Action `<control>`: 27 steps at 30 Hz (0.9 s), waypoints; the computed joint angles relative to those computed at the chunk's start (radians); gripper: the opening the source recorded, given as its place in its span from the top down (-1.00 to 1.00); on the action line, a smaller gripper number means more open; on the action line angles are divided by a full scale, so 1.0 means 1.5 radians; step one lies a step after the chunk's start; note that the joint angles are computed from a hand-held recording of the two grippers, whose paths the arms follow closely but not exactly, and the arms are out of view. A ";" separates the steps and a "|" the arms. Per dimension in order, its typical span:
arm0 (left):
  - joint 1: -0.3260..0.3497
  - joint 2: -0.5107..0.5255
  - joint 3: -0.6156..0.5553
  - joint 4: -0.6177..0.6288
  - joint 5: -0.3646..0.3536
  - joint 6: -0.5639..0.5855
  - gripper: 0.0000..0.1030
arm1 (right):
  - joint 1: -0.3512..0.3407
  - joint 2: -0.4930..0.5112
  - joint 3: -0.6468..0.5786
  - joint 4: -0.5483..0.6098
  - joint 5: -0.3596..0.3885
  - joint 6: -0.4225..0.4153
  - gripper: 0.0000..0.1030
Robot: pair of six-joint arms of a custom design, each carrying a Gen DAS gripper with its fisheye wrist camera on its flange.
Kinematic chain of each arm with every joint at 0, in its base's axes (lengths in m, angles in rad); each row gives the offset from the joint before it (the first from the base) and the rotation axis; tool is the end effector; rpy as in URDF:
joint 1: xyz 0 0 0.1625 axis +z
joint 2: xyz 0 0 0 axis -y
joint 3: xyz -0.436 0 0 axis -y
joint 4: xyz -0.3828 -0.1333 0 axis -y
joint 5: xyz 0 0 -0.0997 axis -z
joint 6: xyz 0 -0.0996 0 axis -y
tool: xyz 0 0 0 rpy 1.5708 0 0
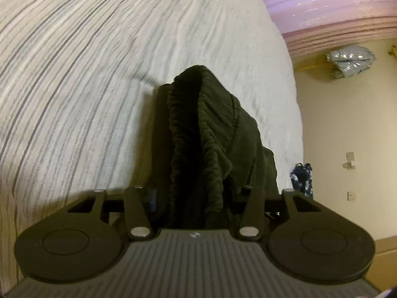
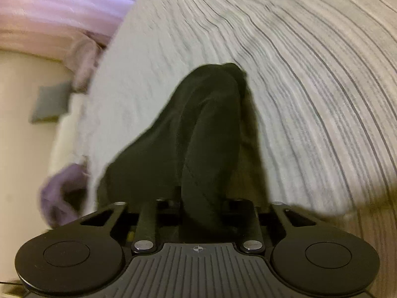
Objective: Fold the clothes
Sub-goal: 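Carry the folded trousers with both grippers toward the navy patterned cloth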
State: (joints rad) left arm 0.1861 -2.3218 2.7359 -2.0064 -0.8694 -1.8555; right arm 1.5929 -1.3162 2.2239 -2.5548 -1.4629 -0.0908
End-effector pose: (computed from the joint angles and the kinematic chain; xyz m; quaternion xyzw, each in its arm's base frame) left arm -0.1150 -0.2227 0.2533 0.2226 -0.9123 0.3426 0.0270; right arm 0.1540 -0.4491 0.1916 -0.0584 0.9961 -0.0399 0.0525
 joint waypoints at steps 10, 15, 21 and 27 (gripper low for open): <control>0.063 0.196 -0.118 -0.223 -0.041 0.244 0.22 | 0.052 -0.148 0.019 -0.008 0.011 0.096 0.56; 0.176 0.392 -0.221 -0.399 -0.163 0.466 0.22 | 0.051 -0.245 0.035 -0.033 -0.011 0.153 0.56; 0.266 0.640 -0.374 -0.512 -0.311 0.633 0.22 | -0.005 -0.343 0.016 -0.031 -0.037 0.176 0.56; 0.315 0.914 -0.613 -0.534 -0.398 0.720 0.22 | -0.141 -0.358 -0.122 0.048 0.000 0.118 0.55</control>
State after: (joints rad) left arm 0.6591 -0.9502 1.8167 -2.8075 -1.4658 -0.7753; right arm 1.3811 -1.8535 2.0412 -2.4833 -1.4634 0.0856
